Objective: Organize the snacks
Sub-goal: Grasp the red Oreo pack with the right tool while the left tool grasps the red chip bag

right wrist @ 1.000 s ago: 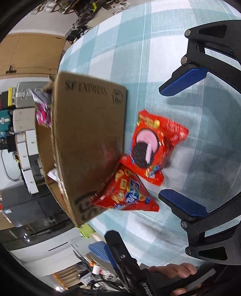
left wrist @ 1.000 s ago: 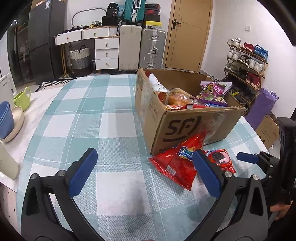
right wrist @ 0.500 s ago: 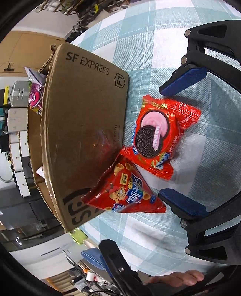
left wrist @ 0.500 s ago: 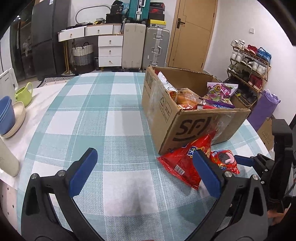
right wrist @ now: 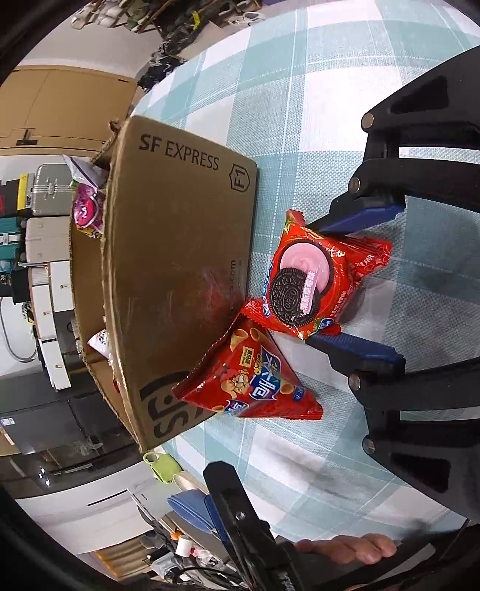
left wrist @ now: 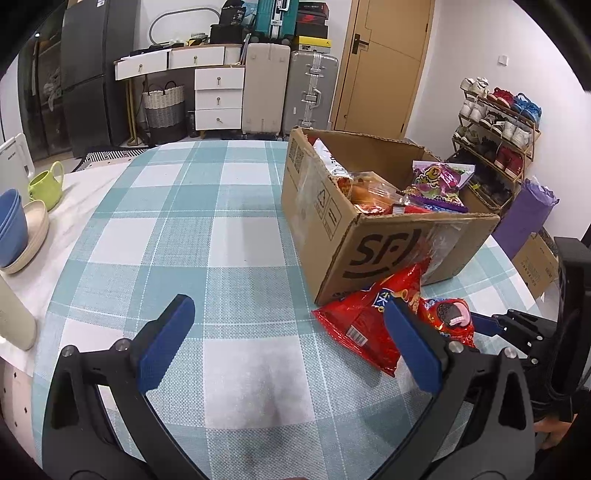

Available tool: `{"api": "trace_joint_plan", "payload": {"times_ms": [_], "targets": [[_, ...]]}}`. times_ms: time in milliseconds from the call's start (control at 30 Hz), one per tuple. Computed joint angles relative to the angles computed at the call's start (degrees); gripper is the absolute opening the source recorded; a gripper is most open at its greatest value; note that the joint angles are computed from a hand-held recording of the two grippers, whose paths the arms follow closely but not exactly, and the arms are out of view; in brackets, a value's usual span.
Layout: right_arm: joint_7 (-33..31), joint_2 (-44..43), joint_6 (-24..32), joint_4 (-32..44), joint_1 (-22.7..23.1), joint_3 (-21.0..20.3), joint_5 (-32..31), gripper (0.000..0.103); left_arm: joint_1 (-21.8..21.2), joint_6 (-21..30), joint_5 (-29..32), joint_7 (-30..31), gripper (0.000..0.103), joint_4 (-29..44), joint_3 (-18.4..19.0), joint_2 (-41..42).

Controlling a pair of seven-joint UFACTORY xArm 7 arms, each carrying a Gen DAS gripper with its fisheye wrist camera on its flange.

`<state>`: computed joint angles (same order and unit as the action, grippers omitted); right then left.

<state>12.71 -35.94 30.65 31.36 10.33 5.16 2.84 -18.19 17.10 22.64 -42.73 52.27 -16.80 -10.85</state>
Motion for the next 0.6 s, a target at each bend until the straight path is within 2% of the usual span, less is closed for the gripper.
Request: {"api": "trace_joint_plan", "payload": {"times_ms": [300, 600], "targets": [[-3.21, -8.6, 0.98, -3.61, 1.05, -2.54, 1.53, 0.051, -0.86, 0.57, 0.62, 1.12, 0.102, 0.57, -0.44, 0.52], [-4.8, -15.22, 1.79, -6.25, 0.13, -3.92, 2.7, 0.051, -4.24, -0.32, -6.09, 7.5, 0.102, 0.8, 1.2, 1.84]]}}
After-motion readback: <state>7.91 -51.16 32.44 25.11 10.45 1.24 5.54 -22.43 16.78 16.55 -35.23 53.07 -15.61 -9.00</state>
